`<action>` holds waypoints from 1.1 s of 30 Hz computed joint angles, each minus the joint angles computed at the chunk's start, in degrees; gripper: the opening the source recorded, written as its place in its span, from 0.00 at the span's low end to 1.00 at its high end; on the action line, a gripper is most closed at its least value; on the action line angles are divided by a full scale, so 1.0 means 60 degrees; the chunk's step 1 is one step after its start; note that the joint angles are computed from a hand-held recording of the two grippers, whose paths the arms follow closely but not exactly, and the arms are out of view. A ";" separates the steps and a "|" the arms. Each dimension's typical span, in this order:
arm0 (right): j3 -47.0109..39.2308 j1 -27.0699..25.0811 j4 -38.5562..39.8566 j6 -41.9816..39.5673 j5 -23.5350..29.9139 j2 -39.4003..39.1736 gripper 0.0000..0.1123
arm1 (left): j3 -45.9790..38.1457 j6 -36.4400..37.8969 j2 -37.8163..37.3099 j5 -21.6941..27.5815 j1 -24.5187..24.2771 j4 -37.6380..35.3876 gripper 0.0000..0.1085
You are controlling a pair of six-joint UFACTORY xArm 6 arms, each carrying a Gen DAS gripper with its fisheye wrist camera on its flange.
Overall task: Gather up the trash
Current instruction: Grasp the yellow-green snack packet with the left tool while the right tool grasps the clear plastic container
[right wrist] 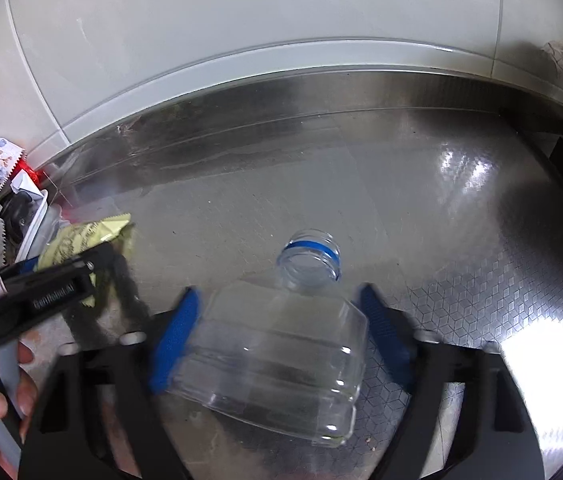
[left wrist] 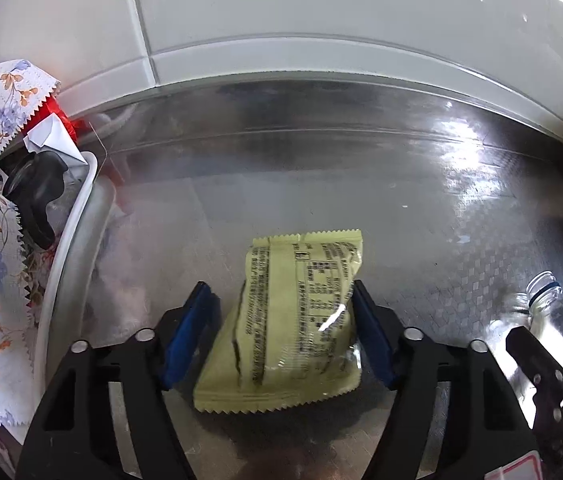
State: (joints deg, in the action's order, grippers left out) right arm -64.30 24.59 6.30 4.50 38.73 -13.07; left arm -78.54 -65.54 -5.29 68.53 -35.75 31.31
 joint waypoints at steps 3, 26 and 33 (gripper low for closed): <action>0.0168 0.0013 0.0184 -0.0215 -0.0165 -0.0113 0.59 | 0.0111 -0.0039 -0.0135 -0.0158 0.0121 -0.0033 0.49; 0.0380 0.0077 0.0664 -0.1002 -0.0082 -0.0766 0.57 | 0.0329 -0.0163 -0.0910 -0.0369 -0.0085 0.0142 0.16; 0.0547 0.0098 0.0827 -0.1133 0.0016 -0.1141 0.57 | 0.0296 -0.0392 -0.1271 0.0134 -0.0578 0.0429 0.16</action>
State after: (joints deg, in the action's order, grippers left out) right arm -61.02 25.18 11.27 -2.30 38.83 -19.92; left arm -76.77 -67.89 -12.91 69.33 -39.22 33.89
